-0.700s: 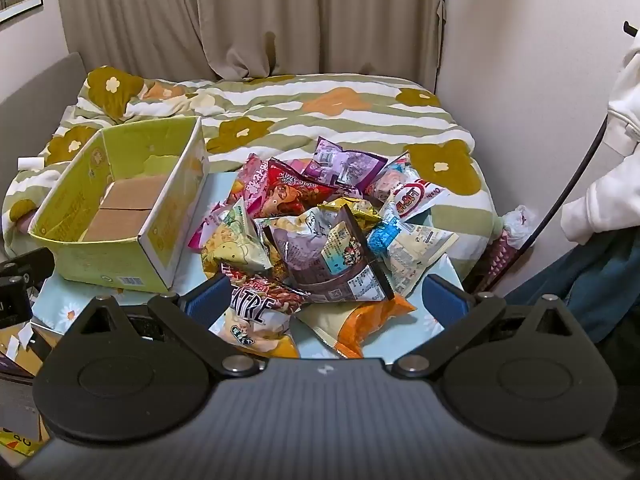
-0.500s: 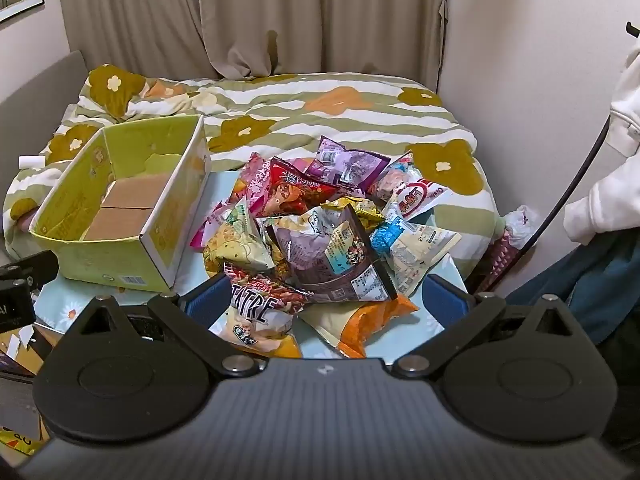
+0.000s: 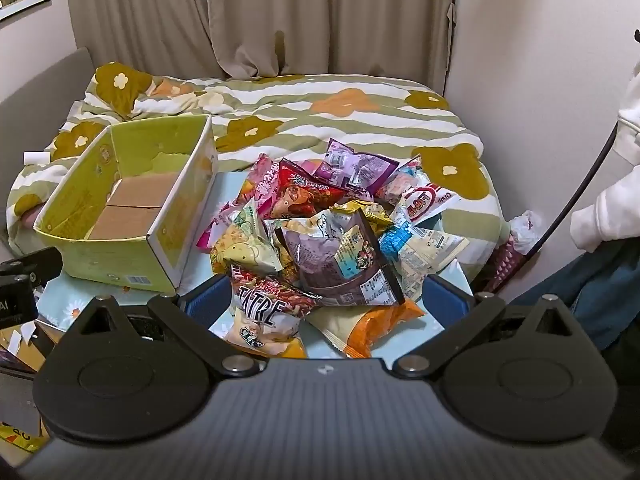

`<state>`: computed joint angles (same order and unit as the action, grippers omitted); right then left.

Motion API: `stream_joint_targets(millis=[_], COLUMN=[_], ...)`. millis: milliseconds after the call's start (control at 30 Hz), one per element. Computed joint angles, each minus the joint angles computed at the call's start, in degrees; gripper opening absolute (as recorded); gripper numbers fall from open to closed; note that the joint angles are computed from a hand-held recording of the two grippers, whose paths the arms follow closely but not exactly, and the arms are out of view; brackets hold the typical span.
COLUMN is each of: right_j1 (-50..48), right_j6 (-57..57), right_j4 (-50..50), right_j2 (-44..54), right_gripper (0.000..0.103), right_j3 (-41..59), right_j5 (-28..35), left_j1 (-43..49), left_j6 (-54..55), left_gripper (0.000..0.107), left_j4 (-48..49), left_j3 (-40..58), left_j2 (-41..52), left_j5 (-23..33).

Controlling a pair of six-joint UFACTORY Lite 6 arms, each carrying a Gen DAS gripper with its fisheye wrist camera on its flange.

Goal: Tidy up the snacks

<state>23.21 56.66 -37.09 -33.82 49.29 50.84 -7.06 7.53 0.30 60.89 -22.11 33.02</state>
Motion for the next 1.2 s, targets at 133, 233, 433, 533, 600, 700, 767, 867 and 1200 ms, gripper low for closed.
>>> stream_joint_targets(millis=[133,233,433,533,600,700,767,867,1200], right_j1=[-1.17,-0.75,-0.68,-0.77,-0.9,-1.03,-0.8,-0.8,-0.98], right_j6=[-1.64,-1.4,-1.15,-1.33,-1.57,-1.79,-1.47,-1.48,-1.74], right_j4=[0.89,0.88,0.79,0.9,1.04,1.33,1.01,1.0,1.19], right_j2=[1.18,1.37,1.09,0.97,0.94,0.91,0.96,0.97,0.89], right_gripper=[0.103,0.103,0.103,0.103,0.103,0.103,0.103,0.103,0.103], right_j3=[0.84,0.93,0.44,0.4,0.46,0.5,0.51,0.52,0.55], right_j5=[-0.84,-0.63,-0.72,-0.7,-0.71,-0.72,-0.59,-0.65,-0.68], left_j1=[-0.18,-0.07,0.03,-0.05,0.06,0.13,0.14,0.12,0.46], left_j6=[0.15,0.9,1.4,1.31,1.61,1.87,1.86,1.78,2.48], left_gripper=[0.103,0.103,0.103,0.103,0.103,0.103,0.103,0.103,0.103], left_j4=[0.17,-0.47,-0.94,-0.87,-1.15,-1.28,-1.29,-1.24,-2.04], left_j3=[0.5,0.82,0.69,0.67,0.62,0.5,0.4,0.46,0.13], left_j2=[0.51,0.79,0.68,0.68,0.63,0.53,0.43,0.5,0.43], left_j5=[0.35,0.72,0.77,0.8,0.86,0.89,0.87,0.91,0.89])
